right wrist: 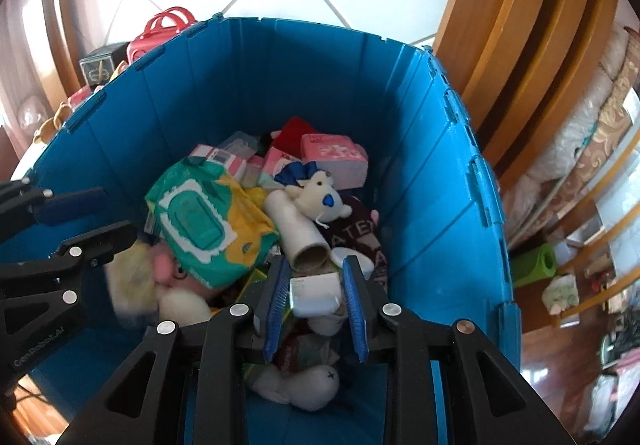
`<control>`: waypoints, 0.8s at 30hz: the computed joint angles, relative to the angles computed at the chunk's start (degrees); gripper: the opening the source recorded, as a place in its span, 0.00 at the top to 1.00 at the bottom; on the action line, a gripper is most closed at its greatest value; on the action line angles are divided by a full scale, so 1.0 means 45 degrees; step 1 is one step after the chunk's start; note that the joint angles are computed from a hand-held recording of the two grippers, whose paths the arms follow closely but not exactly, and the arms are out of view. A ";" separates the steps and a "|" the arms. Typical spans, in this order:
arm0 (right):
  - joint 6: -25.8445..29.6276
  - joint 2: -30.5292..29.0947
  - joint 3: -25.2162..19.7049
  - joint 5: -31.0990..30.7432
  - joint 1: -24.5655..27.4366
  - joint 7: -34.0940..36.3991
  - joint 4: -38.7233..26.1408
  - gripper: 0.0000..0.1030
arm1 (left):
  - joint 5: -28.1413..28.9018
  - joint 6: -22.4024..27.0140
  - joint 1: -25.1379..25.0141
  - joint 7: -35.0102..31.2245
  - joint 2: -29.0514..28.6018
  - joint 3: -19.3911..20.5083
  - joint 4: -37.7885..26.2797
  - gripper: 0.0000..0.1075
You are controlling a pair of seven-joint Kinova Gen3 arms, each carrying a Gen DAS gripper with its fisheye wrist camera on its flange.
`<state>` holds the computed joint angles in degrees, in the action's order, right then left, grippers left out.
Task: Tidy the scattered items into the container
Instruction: 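Lower both grippers into the crate and open them to release the items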
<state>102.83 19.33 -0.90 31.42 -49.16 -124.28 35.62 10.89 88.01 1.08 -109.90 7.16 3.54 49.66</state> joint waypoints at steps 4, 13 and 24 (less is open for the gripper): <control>-0.0905 -0.0927 -0.0231 0.0509 -0.0325 -0.0789 0.1484 0.32 | 0.0047 -0.0744 0.0025 0.0019 -0.0716 -0.0057 0.0904 0.56; -0.1864 -0.2406 -0.1743 0.2651 -0.0760 -0.2789 0.3984 0.00 | 0.0474 -0.2434 -0.0031 0.0084 -0.2162 -0.0381 0.2577 0.41; -0.1932 -0.3145 -0.3028 0.4024 -0.0770 -0.3992 0.5388 0.00 | 0.0045 -0.3156 0.0228 0.0651 -0.3013 -0.0422 0.3648 0.40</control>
